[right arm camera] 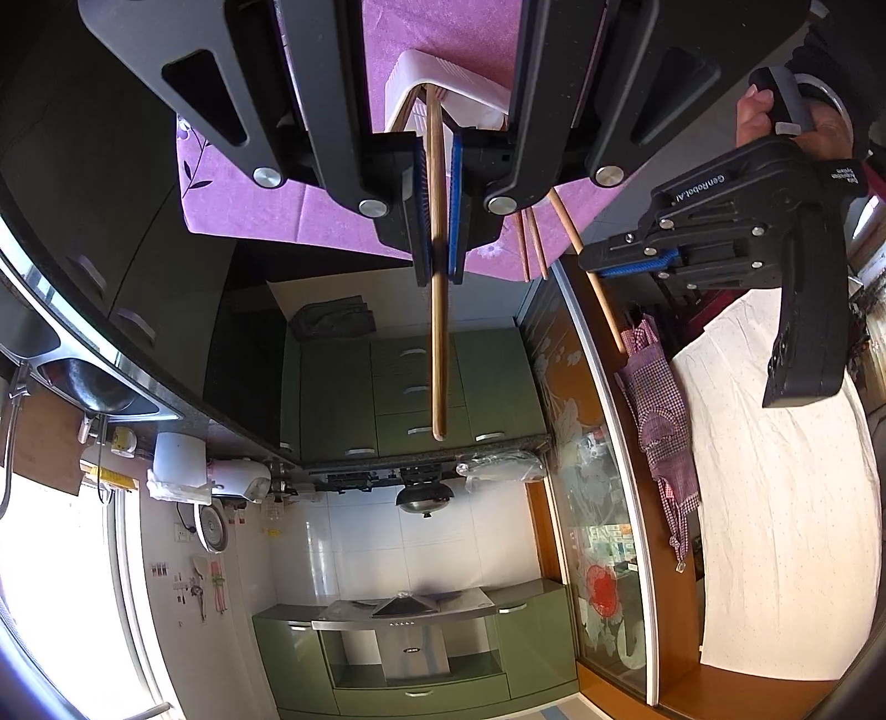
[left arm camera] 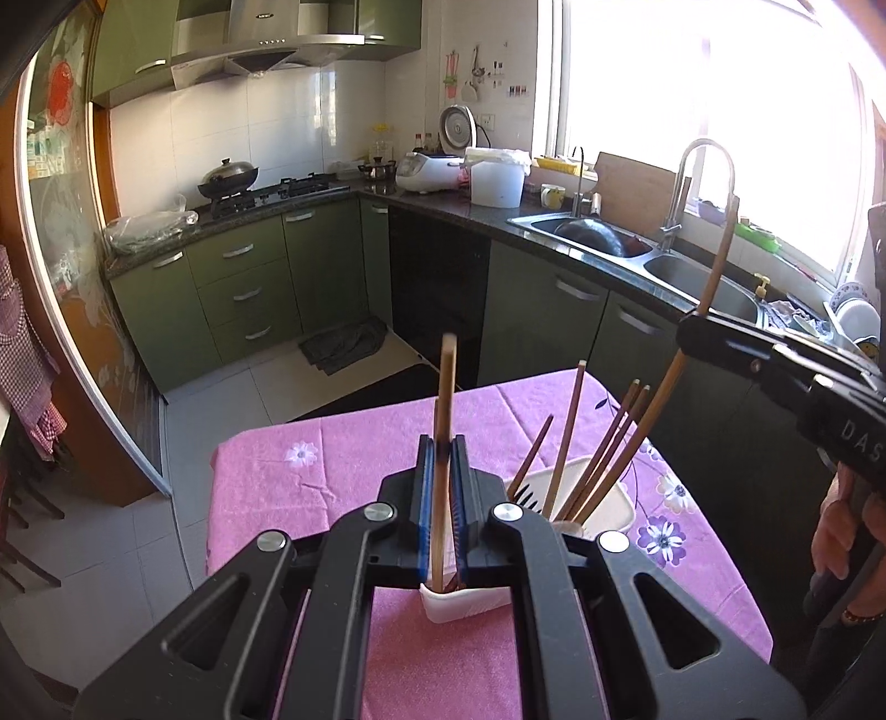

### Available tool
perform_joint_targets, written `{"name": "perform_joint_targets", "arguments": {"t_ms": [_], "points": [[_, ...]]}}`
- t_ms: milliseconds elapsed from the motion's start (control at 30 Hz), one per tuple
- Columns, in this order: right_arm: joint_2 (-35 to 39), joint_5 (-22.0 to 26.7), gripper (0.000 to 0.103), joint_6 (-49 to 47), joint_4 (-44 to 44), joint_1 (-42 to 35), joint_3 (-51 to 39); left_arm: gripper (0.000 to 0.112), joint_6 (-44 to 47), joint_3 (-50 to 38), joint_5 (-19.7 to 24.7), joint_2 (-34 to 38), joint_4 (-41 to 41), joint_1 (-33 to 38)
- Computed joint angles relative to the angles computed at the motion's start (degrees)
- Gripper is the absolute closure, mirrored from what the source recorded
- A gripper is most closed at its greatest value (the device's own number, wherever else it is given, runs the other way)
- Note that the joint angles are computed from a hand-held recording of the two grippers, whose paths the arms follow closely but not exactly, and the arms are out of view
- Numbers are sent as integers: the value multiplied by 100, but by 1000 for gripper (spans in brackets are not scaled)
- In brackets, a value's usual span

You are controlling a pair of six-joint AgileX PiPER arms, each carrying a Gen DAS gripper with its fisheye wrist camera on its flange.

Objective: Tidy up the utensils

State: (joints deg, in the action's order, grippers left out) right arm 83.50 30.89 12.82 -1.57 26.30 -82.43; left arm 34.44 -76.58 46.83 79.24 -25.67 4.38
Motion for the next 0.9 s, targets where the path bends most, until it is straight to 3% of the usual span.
{"name": "perform_joint_targets", "arguments": {"t_ms": [167, 267, 333, 467, 533, 900], "points": [[102, -270, 96, 314, -291, 26, 336, 100, 161, 597, -500, -63, -122, 104], [204, -391, 96, 537, -498, 68, 464, 89, 228, 1038, -871, -313, -172, 164], [251, -492, 96, 600, -520, 73, 552, 75, 348, 1258, -951, -485, -294, 245], [291, -689, 96, 820, -662, 92, 776, 65, 356, 1762, -1121, -946, -310, 272], [339, -720, 96, 846, -664, 97, 823, 59, 426, 2024, -1140, -1190, -409, 298], [214, -563, 91, 1779, -1558, 457, 1022, 53, 1043, 2809, -678, -2081, -913, 838]]}}
